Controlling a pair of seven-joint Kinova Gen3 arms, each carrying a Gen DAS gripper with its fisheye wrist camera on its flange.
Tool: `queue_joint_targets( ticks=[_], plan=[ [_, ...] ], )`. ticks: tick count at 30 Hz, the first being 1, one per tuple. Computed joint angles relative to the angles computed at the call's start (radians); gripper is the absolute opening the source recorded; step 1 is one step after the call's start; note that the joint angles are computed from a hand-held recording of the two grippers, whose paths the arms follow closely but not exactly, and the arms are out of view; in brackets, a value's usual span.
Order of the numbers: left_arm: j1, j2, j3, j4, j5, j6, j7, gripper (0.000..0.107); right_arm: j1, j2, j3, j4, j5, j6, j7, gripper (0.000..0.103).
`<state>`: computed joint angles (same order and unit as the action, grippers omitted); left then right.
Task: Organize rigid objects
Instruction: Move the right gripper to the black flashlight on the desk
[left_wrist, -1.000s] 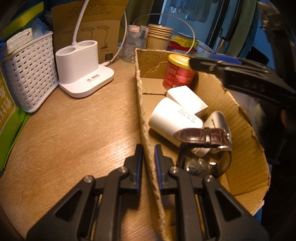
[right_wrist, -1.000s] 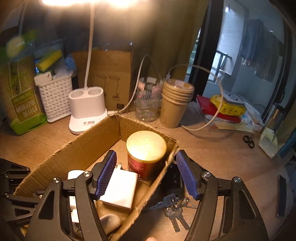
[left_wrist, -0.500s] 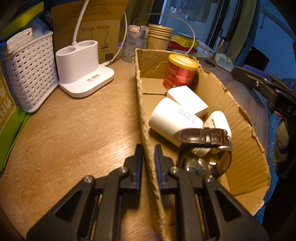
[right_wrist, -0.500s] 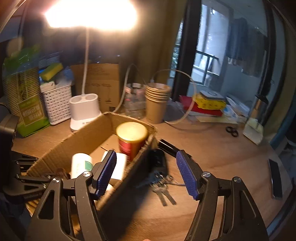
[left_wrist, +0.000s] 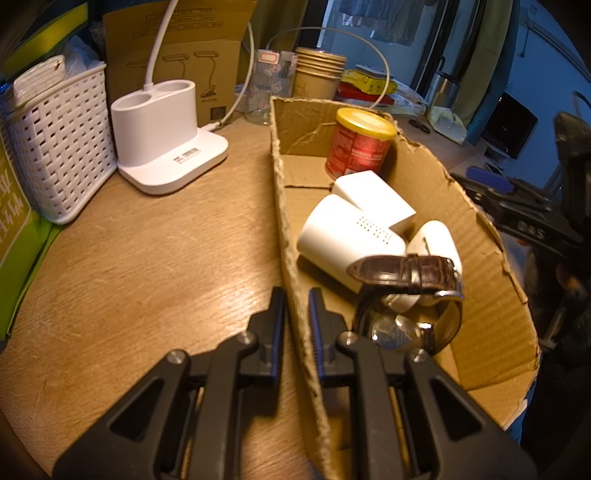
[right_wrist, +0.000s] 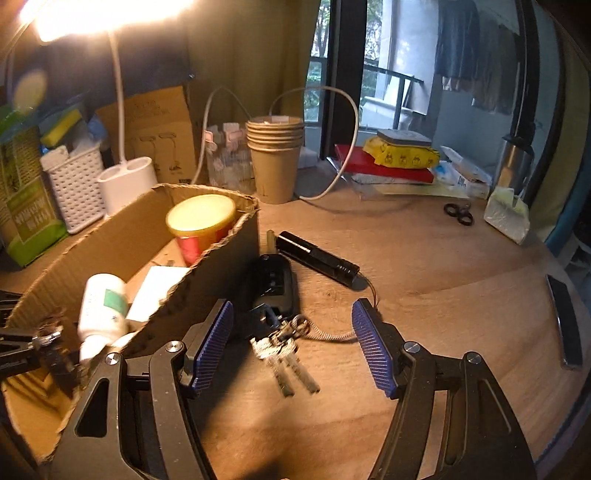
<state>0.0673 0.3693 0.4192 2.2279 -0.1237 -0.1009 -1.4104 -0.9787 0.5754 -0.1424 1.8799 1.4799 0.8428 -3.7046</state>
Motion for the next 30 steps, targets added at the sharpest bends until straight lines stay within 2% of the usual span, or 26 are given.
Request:
queue_joint_targets(
  ticks=[7,17,23,26,28,30],
  plan=[
    [0.0,0.0,0.0,0.0,-0.002,0.0,0.002,0.014,0.062,0.026,0.037,-0.048,-0.02,-0.04,0.075,0.07],
    [0.0,0.0,0.0,0.0,-0.004,0.0,0.004,0.014,0.145,0.049,0.089,-0.108,-0.118,-0.194,0.241,0.07],
    [-0.001,0.0,0.0,0.0,-0.004,0.0,0.004,0.014,0.136,0.072,0.129,-0.157,-0.212,-0.233,0.369,0.07],
    [-0.001,0.0,0.0,0.0,-0.004,0.0,0.004,0.014,0.114,0.073,0.162,-0.158,-0.231,-0.255,0.383,0.07],
    [-0.001,0.0,0.0,0.0,-0.004,0.0,0.004,0.014,0.107,0.075,0.174,-0.163,-0.257,-0.259,0.406,0.064],
    [-0.001,0.0,0.0,0.0,-0.004,0.0,0.004,0.014,0.104,0.084,0.179,-0.182,-0.301,-0.248,0.453,0.051]
  ],
)
